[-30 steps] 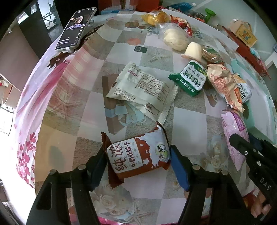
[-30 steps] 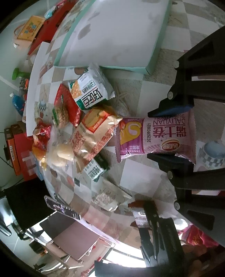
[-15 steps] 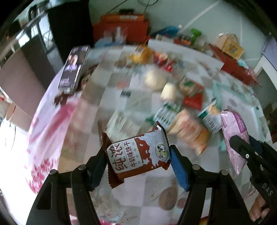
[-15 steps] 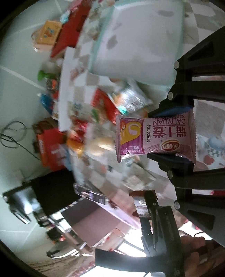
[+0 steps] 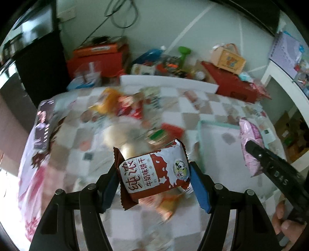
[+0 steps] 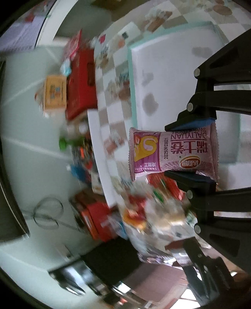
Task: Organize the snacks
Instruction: 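Carry both packs into the teal-rimmed tray and open both tools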
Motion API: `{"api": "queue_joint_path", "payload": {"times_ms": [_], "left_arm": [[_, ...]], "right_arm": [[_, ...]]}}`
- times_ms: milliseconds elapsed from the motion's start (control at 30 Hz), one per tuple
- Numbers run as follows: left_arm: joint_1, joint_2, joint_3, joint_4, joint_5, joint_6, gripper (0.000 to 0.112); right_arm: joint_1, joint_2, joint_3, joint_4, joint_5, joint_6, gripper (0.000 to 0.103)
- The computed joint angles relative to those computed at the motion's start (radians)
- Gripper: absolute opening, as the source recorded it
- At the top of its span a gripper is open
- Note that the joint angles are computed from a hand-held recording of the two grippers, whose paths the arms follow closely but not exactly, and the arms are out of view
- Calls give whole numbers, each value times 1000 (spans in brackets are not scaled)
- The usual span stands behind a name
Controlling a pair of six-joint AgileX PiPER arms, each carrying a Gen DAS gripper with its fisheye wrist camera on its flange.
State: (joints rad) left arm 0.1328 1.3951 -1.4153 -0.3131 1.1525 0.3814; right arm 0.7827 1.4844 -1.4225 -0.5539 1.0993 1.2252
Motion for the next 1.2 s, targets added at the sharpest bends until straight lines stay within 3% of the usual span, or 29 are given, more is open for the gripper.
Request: {"api": "queue_joint_path", "payload": {"times_ms": [633, 800, 867, 1067, 1100, 1200], "left_arm": [[-520, 182, 25, 96, -208, -210, 71], [-585, 238, -10, 128, -218, -258, 73], [-593, 237, -4, 130, -226, -260, 81], [-580, 213, 14, 133, -218, -276, 82], [-573, 207, 19, 128, -215, -279, 82], [-538, 182, 41, 110, -217, -279, 83]], "right_arm": [[-415, -207, 350, 47, -35, 50, 41], [-476, -239, 399, 87, -72, 9, 44], [-496, -251, 413, 101, -84, -6, 44], [-518, -273, 421, 128, -84, -29, 47], [-518, -273, 419, 130, -82, -34, 48], [-508, -271, 409, 132, -62, -40, 73]]}}
